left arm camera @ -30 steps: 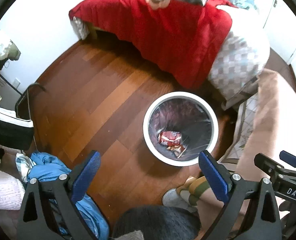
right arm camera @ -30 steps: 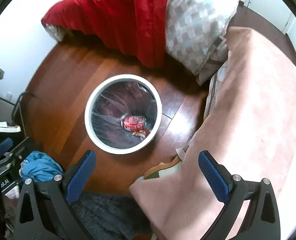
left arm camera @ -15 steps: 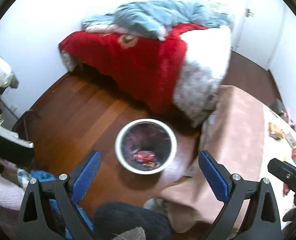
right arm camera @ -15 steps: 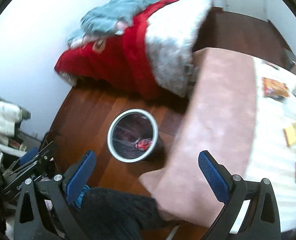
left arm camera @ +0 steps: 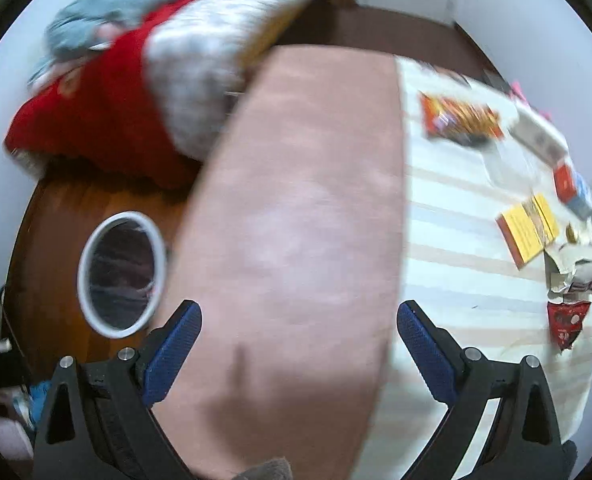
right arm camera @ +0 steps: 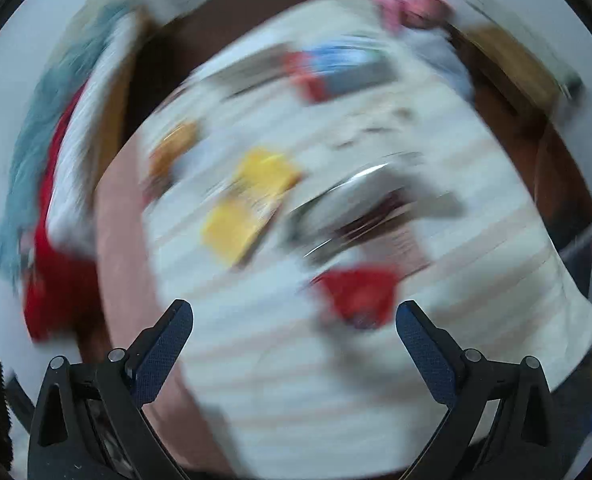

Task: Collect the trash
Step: 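Move both tools back over the table, then grasp the yellow cigarette box with the left tool while the right tool grasps the silver snack bag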

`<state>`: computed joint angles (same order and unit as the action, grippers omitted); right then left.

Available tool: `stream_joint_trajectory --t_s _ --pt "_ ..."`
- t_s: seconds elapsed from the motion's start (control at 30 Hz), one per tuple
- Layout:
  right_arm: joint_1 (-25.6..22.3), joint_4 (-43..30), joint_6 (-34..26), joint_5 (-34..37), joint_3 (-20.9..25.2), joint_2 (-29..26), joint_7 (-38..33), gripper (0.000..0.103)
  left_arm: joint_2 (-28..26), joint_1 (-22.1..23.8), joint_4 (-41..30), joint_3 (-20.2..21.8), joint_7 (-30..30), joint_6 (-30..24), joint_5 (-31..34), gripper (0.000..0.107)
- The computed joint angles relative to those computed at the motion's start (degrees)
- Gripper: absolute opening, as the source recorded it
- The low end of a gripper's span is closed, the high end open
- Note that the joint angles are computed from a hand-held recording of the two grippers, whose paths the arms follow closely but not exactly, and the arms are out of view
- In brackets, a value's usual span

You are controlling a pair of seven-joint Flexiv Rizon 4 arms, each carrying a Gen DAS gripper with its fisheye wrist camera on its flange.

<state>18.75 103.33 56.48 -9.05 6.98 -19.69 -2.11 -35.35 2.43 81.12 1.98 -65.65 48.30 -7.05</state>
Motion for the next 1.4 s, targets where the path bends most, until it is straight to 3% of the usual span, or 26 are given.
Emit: stream_joint_trajectory --t_s 0.07,0.2,0.23,0.33,0.43,0.63,0.83,1.03,1.23,1.4 --pt "-1.6 2.5 4.3 2.1 -0.7 -0.5 1.3 0.089 -1.2 -1.8 -1.2 0.2 -0.6 -0.4 1.7 0.100" --pt "-3.4 4.7 13.7 4.0 -2.0 -3.4 2.5 0.083 -3.0 -4.0 -3.8 -0.4 0.4 -1.4 3.7 0.100" --pt "-4.1 3.8 13.6 4.1 -1.7 -4.3 1.1 0.082 -3.3 -4.5 -4.3 -0.9 1.6 -1.2 4.0 0.100" --pt "-5.4 0.0 9.5 2.6 -0.9 -5.8 -4.8 0.057 -3.7 -5.2 -5.0 -2.6 5.9 -0.2 4.1 0.100" --pt "-6.3 -2.4 4.3 3.0 -0.3 -6.0 -9.6 0.052 -4.4 -5.3 -6.4 -5.2 12.0 -1.5 2.2 0.100" --pt "-9.5 -4.6 -7.6 8.3 1.4 -4.1 -19.7 0.052 -9.5 -8.2 -16.4 -6.5 23.2 -15.1 1.0 0.099" --pt "-9.9 -2.5 -8.3 12.4 0.6 -1.7 -21.6 0.054 -11.7 -10.2 -19.3 -6.0 27.9 -20.1 1.2 0.096" --pt "-8.6 -3.4 -7.9 10.8 -0.7 -2.9 -19.7 0.055 -11.2 -9.9 -18.6 -6.3 26.6 -19.5 -1.9 0.064" --pt "-7.5 -3.5 -7.7 8.6 -1.0 -3.3 -18.1 0.055 -9.3 -9.6 -16.0 -4.0 18.8 -18.2 -1.7 0.060" --pt "-7.2 -4.8 -8.7 8.0 -1.0 -4.3 -17.9 0.058 -7.1 -8.4 -10.5 -5.8 21.7 -12.6 -2.2 0.062"
